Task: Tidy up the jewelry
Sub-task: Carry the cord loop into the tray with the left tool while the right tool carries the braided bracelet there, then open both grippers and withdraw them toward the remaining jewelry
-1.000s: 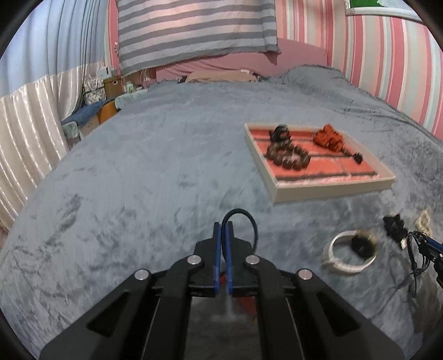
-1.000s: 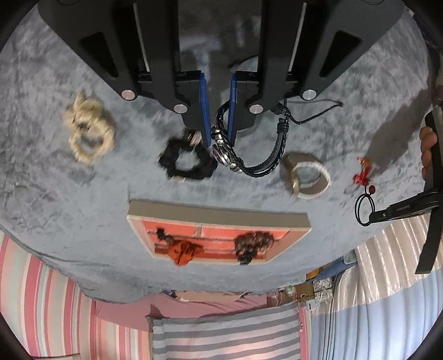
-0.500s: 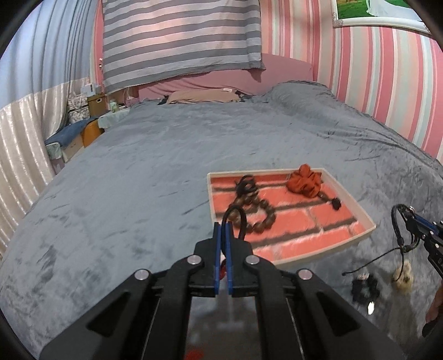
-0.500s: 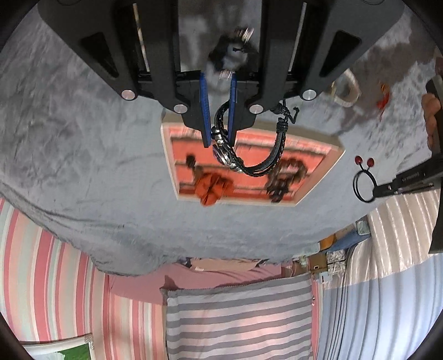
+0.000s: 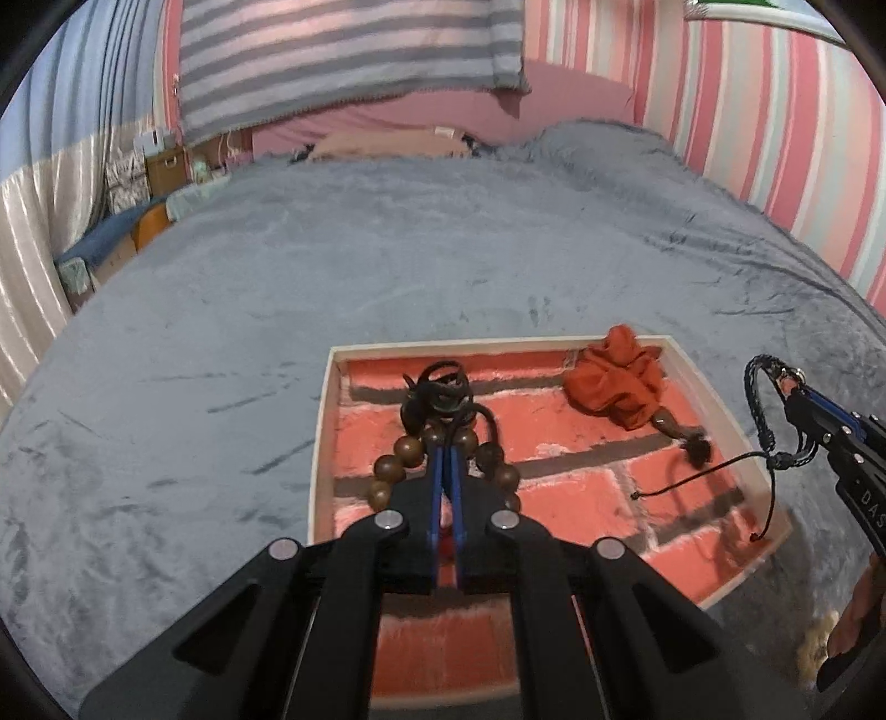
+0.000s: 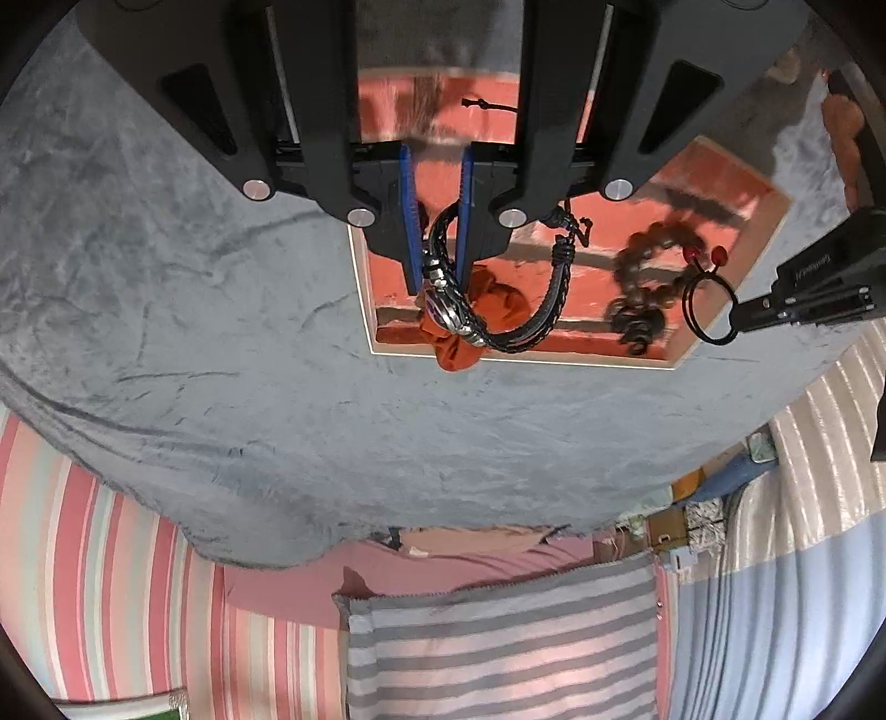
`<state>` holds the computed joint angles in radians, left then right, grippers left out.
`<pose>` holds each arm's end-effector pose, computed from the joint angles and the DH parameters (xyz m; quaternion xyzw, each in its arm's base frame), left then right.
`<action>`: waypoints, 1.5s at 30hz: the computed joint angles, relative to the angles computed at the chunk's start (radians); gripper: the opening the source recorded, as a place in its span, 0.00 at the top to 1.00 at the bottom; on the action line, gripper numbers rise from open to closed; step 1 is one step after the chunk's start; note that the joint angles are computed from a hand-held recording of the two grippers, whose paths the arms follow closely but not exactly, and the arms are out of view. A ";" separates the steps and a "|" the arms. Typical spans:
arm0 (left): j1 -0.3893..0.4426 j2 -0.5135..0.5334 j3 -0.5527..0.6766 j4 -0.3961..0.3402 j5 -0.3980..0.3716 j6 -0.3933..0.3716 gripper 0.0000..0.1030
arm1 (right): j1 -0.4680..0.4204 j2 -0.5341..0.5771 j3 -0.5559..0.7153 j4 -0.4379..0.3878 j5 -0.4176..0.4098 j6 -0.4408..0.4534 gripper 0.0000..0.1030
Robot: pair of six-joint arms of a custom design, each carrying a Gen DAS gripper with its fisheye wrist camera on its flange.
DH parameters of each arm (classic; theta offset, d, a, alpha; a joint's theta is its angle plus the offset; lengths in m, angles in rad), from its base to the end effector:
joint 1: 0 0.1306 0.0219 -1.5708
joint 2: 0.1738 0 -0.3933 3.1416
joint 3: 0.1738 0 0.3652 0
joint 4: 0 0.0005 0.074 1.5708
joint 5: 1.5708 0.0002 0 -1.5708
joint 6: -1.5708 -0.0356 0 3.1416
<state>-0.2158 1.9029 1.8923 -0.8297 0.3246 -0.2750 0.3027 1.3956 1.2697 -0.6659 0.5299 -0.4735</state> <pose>0.6318 -0.1506 0.3904 0.2799 0.8801 -0.1404 0.3568 0.4418 0.1186 0.4034 0.1752 0.8811 -0.0856 0.4309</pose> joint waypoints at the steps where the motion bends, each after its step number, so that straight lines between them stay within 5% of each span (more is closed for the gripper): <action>1: -0.006 0.028 0.031 -0.022 -0.012 0.005 0.97 | -0.016 0.019 0.006 0.006 -0.017 0.001 0.88; 12: -0.044 0.175 0.204 -0.129 -0.091 0.010 0.97 | -0.108 0.165 0.071 -0.025 -0.103 0.006 0.88; 25: -0.043 0.212 0.228 -0.163 -0.123 -0.012 0.95 | -0.131 0.227 0.111 -0.097 -0.161 -0.016 0.87; 30: -0.039 0.199 0.211 -0.156 -0.117 0.000 0.93 | -0.125 0.207 0.101 -0.096 -0.158 -0.012 0.66; 34: -0.032 0.147 0.139 -0.089 -0.116 -0.003 0.42 | -0.112 0.170 0.088 -0.080 -0.138 -0.004 0.55; 39: -0.026 0.085 0.080 -0.046 -0.090 -0.014 0.41 | -0.107 0.108 0.065 -0.059 -0.121 -0.006 0.40; 45: 0.017 -0.039 -0.024 0.018 0.007 -0.001 0.24 | -0.065 -0.017 0.018 -0.052 -0.062 -0.006 0.15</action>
